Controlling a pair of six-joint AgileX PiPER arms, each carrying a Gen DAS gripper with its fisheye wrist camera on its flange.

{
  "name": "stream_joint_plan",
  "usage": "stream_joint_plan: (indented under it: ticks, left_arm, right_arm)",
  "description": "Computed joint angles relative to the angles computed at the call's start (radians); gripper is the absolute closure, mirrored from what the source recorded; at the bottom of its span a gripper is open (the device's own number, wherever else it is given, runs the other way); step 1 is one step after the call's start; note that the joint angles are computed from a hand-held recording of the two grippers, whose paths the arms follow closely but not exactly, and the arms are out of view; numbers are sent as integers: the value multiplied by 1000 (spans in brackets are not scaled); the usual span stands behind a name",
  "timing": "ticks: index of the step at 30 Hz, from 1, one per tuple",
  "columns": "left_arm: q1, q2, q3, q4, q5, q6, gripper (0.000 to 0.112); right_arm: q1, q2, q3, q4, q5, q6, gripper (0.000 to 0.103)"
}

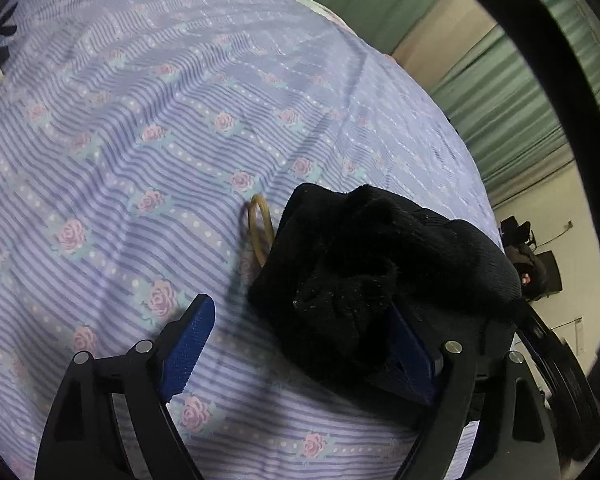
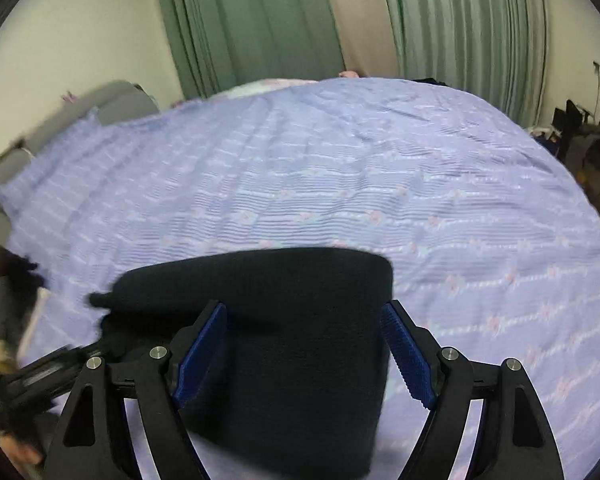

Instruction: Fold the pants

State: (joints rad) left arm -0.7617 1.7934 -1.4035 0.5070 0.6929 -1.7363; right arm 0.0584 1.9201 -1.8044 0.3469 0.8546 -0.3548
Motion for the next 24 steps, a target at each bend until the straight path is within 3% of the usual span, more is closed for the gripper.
stream_joint_plan:
  ticks: [4, 8, 11, 14, 16, 19, 22, 24]
  left_arm:
    - [22, 12, 29, -17, -99, -12, 23]
    - [30, 50, -18, -29, -98, 11, 22]
    - [42, 55, -16, -41, -118, 16, 21]
    - [62, 51, 31, -41, -206, -22, 20]
    - [67, 51, 58, -16, -256, -73, 20]
    - [75, 73, 55, 26, -295, -117, 20]
    - [97, 87, 77, 60, -385, -190, 21]
    - [115, 99, 89, 73, -464, -242, 29]
  right_arm:
    - [-25, 218, -263, -41, 148, 122, 23]
    - [-85, 391, -473, 55, 320, 203, 20]
    - [-117, 327, -375, 106, 302, 208, 20]
    - [-156, 227, -192, 187, 246, 139, 20]
    - [-173, 223, -141, 239, 263, 104, 20]
    - [-189, 243, -104, 304, 247, 85, 20]
    - [-199, 281, -121, 354, 264, 88, 21]
    - [-189, 283, -110, 353, 246, 80, 24]
